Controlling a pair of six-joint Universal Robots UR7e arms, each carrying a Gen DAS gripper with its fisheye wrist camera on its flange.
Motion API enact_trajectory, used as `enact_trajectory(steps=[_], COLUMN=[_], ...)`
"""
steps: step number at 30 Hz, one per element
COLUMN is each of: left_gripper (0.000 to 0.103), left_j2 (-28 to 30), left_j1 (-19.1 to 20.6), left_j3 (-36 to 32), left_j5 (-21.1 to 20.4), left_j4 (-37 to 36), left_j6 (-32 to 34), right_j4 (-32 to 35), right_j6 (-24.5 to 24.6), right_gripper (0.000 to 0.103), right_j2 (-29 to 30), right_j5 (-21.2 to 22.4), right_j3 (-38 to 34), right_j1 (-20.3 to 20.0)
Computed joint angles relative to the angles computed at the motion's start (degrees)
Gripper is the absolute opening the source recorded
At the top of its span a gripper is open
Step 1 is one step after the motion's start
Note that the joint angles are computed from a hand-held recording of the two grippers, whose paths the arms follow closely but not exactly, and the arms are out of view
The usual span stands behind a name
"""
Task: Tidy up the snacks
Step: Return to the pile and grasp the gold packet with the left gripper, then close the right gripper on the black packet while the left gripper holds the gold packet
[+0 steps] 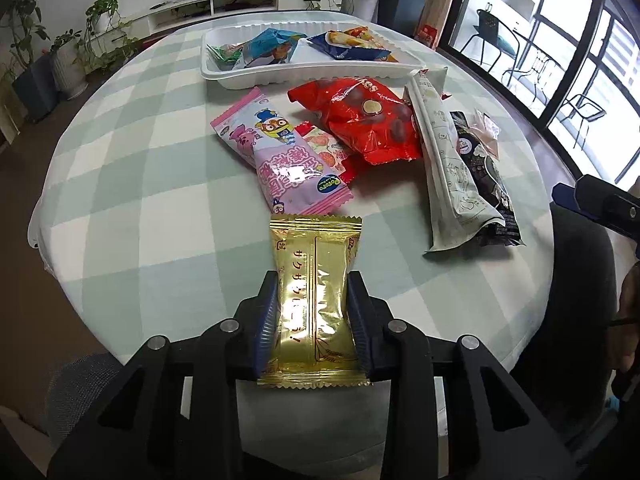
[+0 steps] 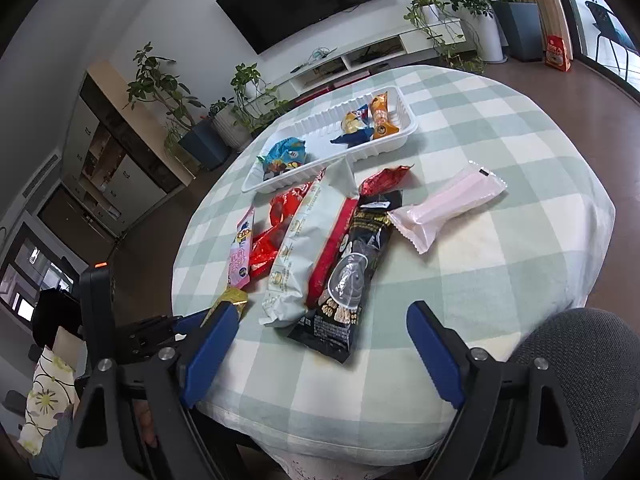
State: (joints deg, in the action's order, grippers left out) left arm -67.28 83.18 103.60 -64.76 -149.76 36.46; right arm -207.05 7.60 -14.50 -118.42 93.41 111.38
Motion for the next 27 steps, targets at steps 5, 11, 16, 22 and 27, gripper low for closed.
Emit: enact_trajectory(steps=[5, 11, 16, 22, 27], left_gripper=[0.03, 0.029, 0.029, 0.029, 0.029], left_j2=[0.09, -0.48, -1.38, -1.68, -1.5], left_j1=[-0.19, 1.02, 2.22, 3.21, 3.95], left_j3=[0.16, -0.8, -1.83, -2.57, -2.94], left_j5=[0.73, -1.95, -6.07, -9.21, -10.44], left_j4=[-0.23, 1.39, 3.43, 5.12, 5.7], left_j6=[2.18, 1.14, -0.52, -1.82, -2.12], right_j4=[1.46, 4.32, 7.38, 14.37, 20.31], right_j6=[0.49, 1.27, 1.51, 3.25, 2.86], right_gripper=[0.083, 0.073, 0.072, 0.066, 0.059], right_j2=[0.1, 0.27, 0.57, 1.19, 2.41], right_j5=[-0.89, -2.33, -3.47, -4.83, -7.55], right_j3=[-0.3, -1.16, -3.1, -6.56, -9.97], right_j1=[0.14, 0.15, 0.23, -0.32, -0.22])
